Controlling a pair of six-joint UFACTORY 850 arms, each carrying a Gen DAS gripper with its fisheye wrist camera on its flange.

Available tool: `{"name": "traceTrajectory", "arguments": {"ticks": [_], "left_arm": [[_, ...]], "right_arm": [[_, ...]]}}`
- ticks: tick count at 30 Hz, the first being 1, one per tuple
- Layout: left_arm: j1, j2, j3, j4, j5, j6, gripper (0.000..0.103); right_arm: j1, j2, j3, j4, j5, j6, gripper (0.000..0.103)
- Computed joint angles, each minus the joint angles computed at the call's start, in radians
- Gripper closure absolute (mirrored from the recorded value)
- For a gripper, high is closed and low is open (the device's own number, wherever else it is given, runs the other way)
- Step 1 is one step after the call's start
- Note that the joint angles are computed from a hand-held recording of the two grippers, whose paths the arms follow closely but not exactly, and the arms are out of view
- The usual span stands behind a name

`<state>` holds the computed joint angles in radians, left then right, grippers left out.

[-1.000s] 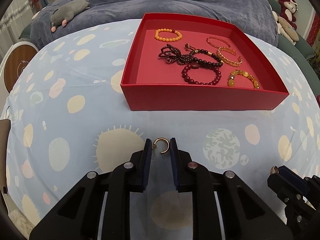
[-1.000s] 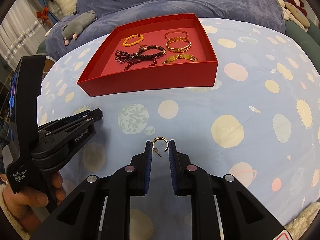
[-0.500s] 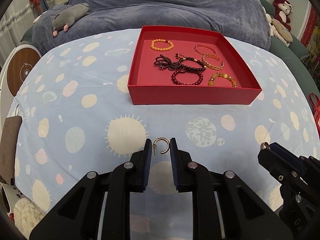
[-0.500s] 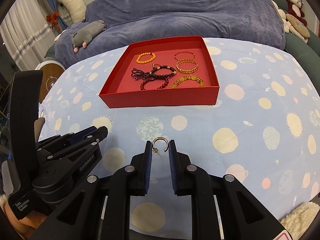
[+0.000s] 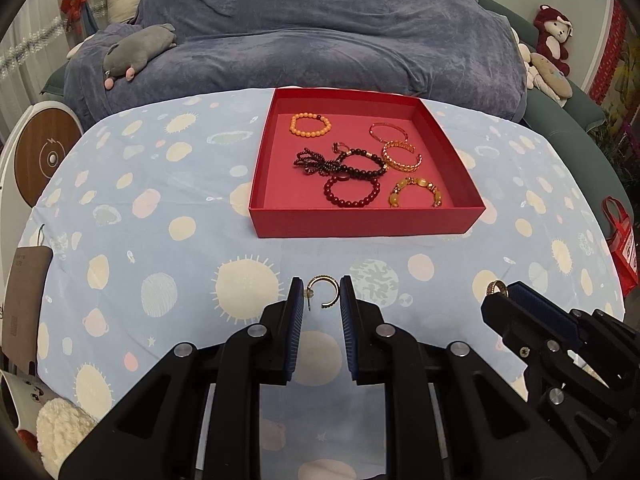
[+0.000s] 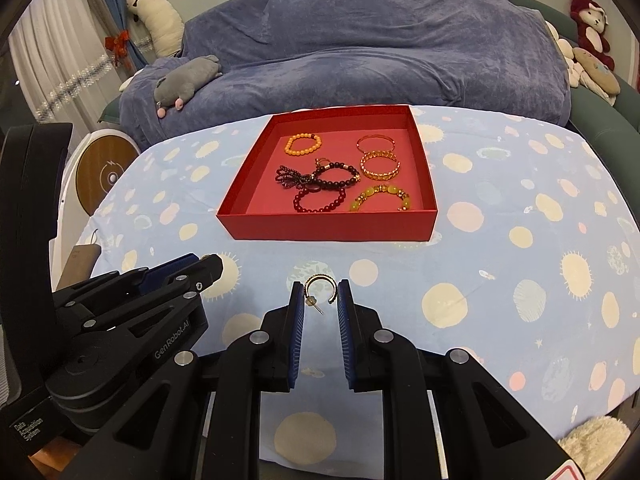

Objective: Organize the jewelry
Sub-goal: 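Lower the hoop earring into the red box and open the right gripper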

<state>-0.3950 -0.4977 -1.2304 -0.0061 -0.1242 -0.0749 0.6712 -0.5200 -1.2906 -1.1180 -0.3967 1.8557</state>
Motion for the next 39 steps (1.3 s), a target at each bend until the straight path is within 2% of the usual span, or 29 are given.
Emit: {"name": "traceTrajectory", "arguments": {"ticks": [6,9,12,16,28,39], "left_arm": [[-0.004,-0.060,-0.113,-0.027,-0.024,0.024,0.085],[-0.001,-0.112,-0.203,-0.069,-0.050,0.058,0.085],[0.000,-0.178,-0.309,-0.045,-0.081,0.035,0.085],[0.003,-0.279,-0.470,-0.026,-0.138,0.011,0.085],[0.013,-0.596,-0.953,0.016,-0.342,-0.031,0.085],[0.018,-0.769,-1.204,0.042,-0.479,-0.054,0.084]], "right_arm": [[-0.045,-0.036,-0.071,0.004,-0.006,-0.069,0.087],[-0.077,-0.064,-0.120,0.018,-0.002,-0.109,0.087],[-0.108,-0.103,-0.183,0.037,-0.005,-0.162,0.087],[-0.153,-0.167,-0.282,0.110,0.010,-0.256,0.087],[-0.235,-0.381,-0.579,0.365,-0.021,-0.583,0.087],[-0.255,-0.490,-0.710,0.516,-0.057,-0.750,0.087]]}}
